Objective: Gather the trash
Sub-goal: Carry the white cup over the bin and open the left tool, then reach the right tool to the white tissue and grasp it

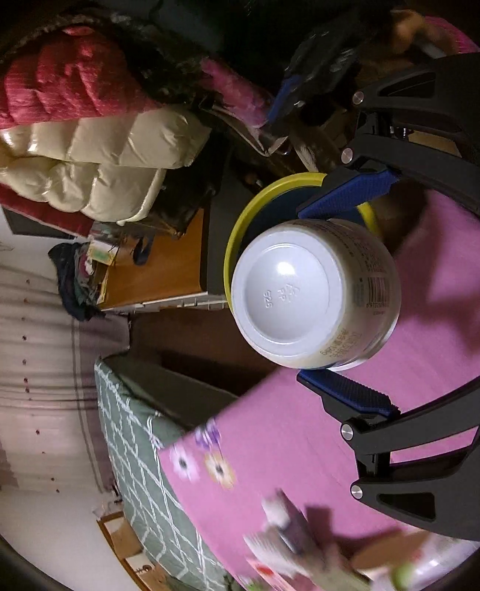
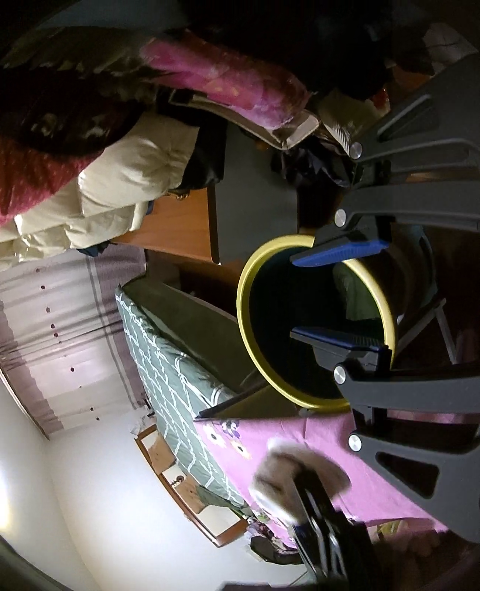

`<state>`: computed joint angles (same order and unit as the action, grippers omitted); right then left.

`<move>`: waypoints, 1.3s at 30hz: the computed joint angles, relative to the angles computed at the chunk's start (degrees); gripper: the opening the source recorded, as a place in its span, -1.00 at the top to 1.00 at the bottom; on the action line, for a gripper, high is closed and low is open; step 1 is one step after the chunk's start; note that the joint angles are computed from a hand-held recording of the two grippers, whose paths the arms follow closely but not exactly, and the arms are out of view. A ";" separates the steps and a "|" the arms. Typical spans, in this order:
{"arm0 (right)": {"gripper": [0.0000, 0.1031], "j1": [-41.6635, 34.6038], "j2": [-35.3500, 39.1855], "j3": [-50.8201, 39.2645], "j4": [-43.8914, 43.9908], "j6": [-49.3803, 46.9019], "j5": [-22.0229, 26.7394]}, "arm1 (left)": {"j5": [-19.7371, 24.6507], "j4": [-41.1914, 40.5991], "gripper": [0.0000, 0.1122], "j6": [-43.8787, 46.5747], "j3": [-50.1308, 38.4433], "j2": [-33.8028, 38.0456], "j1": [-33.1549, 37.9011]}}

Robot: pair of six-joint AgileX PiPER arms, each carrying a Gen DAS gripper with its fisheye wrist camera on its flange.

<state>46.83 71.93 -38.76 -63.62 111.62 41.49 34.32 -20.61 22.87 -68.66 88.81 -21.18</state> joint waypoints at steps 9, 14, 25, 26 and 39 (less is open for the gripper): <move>0.29 -1.22 -0.11 1.12 -0.05 0.80 -0.57 | -2.24 9.56 -0.61 -12.92 -10.26 12.25 -5.49; 0.28 -0.38 0.26 0.69 -0.39 1.15 0.51 | -1.14 6.19 -0.62 -11.80 -8.71 8.97 -3.11; 0.28 1.27 14.09 -12.65 2.42 -7.56 -8.35 | 6.08 -4.14 -0.74 3.85 4.73 -13.93 18.10; 0.28 1.75 15.56 -14.69 3.27 -9.31 -9.05 | 7.49 -6.00 -0.74 6.89 5.80 -15.89 22.34; 0.28 3.48 41.30 -57.73 29.41 -50.38 -7.51 | 19.91 -23.75 -0.75 36.51 7.47 -19.00 68.92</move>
